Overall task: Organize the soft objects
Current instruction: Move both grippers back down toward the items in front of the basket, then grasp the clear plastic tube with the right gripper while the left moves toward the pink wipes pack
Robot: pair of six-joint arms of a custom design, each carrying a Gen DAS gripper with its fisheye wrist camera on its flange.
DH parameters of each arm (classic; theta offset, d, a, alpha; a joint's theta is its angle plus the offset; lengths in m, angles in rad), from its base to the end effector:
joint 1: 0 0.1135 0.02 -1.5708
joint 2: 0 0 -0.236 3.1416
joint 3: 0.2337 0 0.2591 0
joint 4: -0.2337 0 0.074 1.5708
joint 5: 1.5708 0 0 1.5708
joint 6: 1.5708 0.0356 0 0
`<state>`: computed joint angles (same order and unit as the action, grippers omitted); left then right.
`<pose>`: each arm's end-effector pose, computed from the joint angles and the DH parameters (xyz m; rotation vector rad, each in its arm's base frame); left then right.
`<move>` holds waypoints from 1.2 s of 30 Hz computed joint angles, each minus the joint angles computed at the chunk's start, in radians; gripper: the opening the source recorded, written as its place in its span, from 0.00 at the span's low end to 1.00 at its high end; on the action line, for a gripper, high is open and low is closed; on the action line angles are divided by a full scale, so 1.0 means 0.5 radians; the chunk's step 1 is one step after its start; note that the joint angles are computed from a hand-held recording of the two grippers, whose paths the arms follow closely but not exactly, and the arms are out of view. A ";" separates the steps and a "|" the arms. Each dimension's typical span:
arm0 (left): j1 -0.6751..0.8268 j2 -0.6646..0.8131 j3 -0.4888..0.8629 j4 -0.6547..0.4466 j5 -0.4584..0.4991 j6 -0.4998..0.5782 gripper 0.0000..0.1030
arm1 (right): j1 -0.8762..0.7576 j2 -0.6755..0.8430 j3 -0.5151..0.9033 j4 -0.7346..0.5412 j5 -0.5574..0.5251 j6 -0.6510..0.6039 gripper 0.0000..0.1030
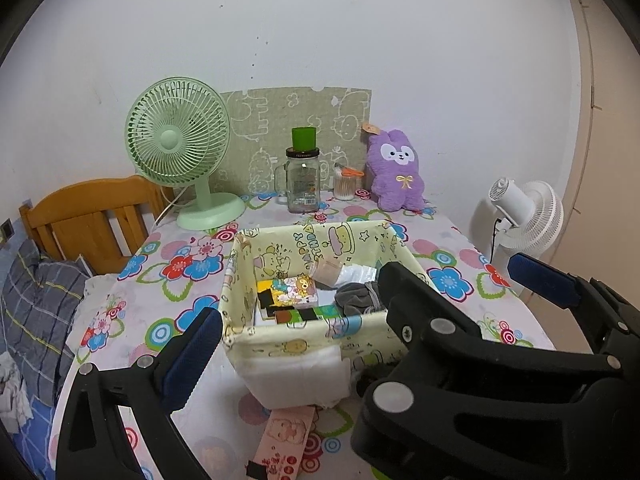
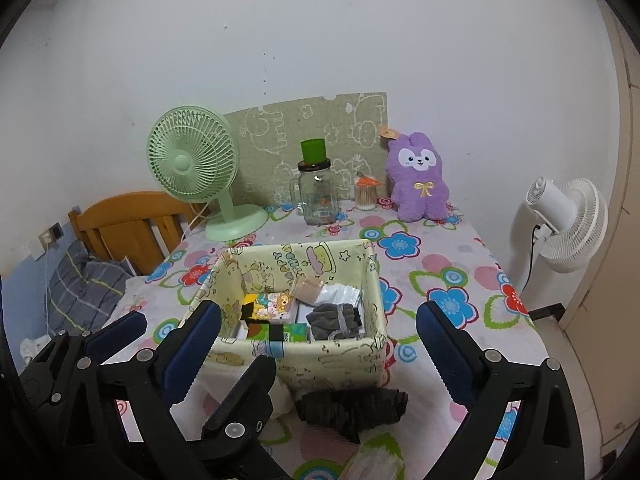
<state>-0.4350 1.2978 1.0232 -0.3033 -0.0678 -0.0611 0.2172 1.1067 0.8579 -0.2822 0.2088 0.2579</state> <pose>0.2794 -0.1272 0.2703 0.3616 2.1245 -0.2157 0.2626 0.0504 0.2655 0.1676 2.0831 0.0686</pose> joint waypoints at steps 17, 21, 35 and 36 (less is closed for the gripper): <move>-0.040 -0.207 -0.281 0.041 0.020 -0.031 0.99 | 0.147 -0.237 -0.232 -0.082 0.189 0.099 0.98; -0.054 -0.235 -0.352 0.080 0.019 -0.029 0.99 | 0.186 -0.291 -0.317 -0.065 0.275 0.130 0.98; -0.107 -0.252 -0.540 0.190 0.041 -0.025 0.99 | 0.255 -0.394 -0.523 -0.078 0.453 0.236 0.98; -0.108 -0.247 -0.553 0.200 0.045 -0.025 0.99 | 0.250 -0.401 -0.543 -0.074 0.444 0.241 0.98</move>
